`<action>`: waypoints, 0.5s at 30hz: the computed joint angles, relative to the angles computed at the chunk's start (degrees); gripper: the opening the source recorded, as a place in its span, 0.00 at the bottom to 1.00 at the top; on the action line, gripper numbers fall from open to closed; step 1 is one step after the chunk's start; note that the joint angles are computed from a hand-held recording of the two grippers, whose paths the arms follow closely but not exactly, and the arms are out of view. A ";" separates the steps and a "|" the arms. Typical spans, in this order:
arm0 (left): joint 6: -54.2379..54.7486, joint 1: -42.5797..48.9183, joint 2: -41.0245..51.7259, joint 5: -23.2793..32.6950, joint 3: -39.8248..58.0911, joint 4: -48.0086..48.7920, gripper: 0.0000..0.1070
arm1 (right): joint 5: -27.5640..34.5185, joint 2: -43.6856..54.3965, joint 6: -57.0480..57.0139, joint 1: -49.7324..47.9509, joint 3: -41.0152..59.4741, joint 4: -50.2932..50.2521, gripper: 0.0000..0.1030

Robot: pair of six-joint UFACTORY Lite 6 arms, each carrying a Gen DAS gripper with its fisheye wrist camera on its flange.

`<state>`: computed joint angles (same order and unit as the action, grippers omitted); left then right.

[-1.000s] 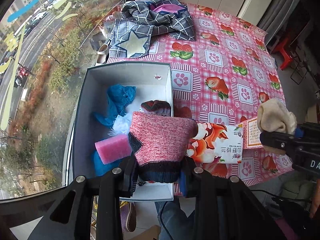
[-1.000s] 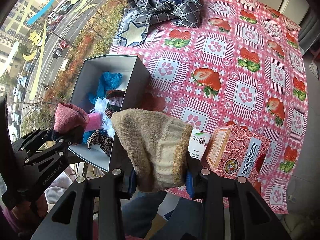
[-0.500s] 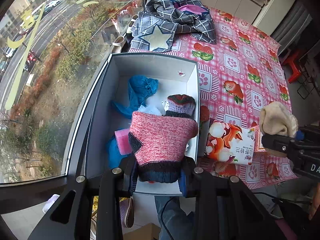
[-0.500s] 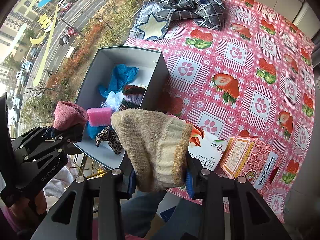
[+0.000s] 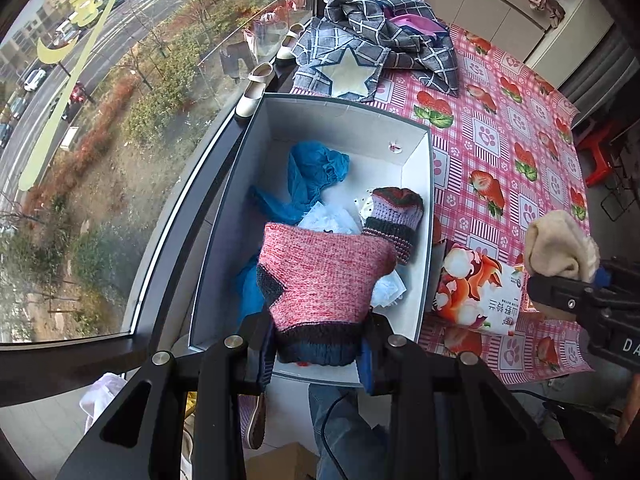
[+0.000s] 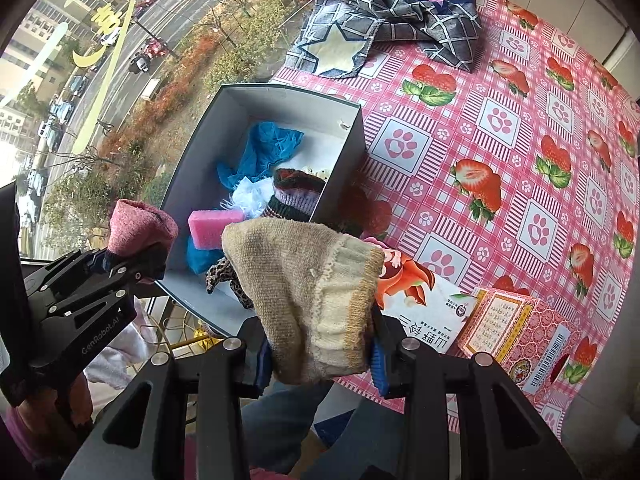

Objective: Organize soft objects
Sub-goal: 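Carry the pink sock and beige sock in both tools over the white box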

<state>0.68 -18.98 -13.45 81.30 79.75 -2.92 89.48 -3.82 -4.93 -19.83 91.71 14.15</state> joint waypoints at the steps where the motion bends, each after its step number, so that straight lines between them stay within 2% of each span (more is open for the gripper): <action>1: 0.36 0.65 -0.01 -0.05 -0.21 -0.20 0.33 | -0.07 0.17 0.17 0.47 0.15 -0.12 0.38; 15: 2.54 5.98 1.13 -1.13 -2.88 -1.57 0.33 | -1.45 5.69 2.92 7.90 4.89 -2.50 0.38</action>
<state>3.22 -13.01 -12.32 80.16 76.88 -4.49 88.03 1.87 -2.01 -11.93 96.60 11.65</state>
